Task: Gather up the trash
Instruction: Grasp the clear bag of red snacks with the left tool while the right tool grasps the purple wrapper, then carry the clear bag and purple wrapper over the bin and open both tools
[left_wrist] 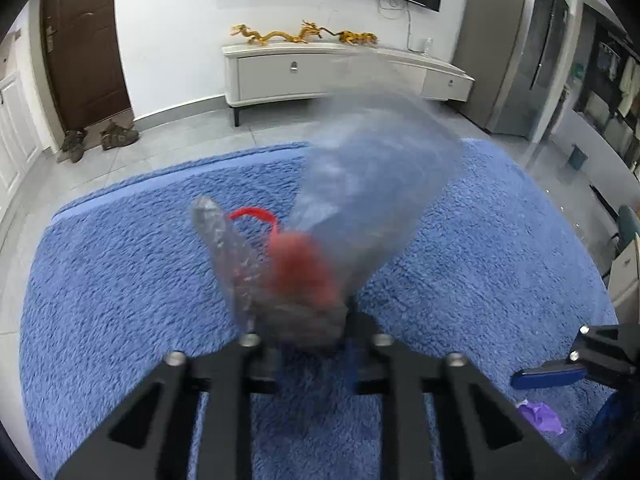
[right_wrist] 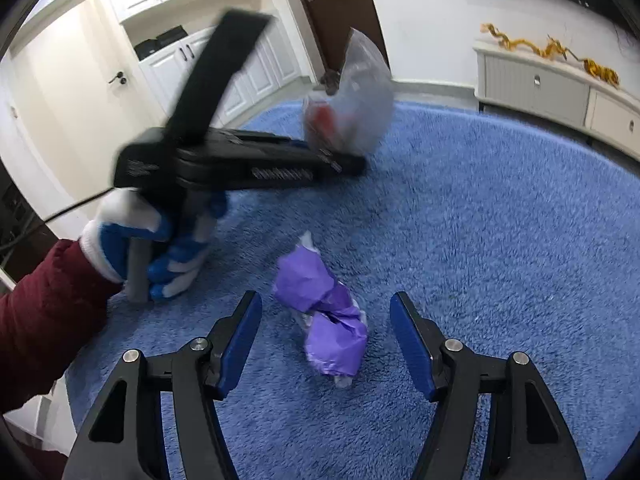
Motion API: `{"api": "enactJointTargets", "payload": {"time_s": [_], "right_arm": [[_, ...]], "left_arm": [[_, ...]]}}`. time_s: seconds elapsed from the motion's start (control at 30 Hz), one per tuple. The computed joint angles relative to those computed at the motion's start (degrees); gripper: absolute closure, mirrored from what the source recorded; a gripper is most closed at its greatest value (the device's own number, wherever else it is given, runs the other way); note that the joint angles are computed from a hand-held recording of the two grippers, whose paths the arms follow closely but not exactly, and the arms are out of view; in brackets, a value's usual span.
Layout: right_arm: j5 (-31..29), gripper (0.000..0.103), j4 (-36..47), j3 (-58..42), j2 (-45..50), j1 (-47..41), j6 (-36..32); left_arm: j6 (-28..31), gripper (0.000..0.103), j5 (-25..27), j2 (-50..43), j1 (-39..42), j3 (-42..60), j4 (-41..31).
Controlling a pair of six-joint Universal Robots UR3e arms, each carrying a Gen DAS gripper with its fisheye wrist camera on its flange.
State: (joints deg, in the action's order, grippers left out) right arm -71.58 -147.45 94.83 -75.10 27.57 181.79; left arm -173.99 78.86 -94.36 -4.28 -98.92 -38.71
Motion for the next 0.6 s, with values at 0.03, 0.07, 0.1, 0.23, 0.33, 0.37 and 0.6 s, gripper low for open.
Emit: {"api": "enactJointTargets", "payload": {"time_s": [0.03,0.07,0.1,0.23,0.33,0.37,0.6], "right_arm": [[-1.19,0.06,-0.8,0.47,-0.1,0.3,0.17],[-1.82,0.067,0.02,0.33,-0.57,0.14,-0.17],[-2.01,0.073,0.37,0.91,-1.35,-0.05,-0.12],[-1.1,0.073,-0.33,7.64,-7.87,-1.3,0.39],[-0.37,0.074,-1.83,14.42,-14.69,-2.25,1.37],[-0.16,0.074,-1.86,16.1,-16.81,-2.68,1.64],[0.66,0.074,3.18,27.4,-37.43,-7.25,2.5]], "left_arm": [[-0.39,0.089,-0.06,0.71,-0.04,-0.45,-0.35],[-0.58,0.09,0.04,1.79,-0.1,-1.27,-0.66],[-0.76,0.09,0.54,3.33,-0.47,-2.45,-0.95],[-1.46,0.09,1.12,10.98,-1.5,-7.66,-3.06],[-2.49,0.09,1.91,17.5,-2.65,-10.99,-6.14],[-3.04,0.09,2.25,19.23,-3.18,-11.79,-7.05],[-8.66,0.09,4.53,30.45,-10.18,-11.51,-17.19]]}}
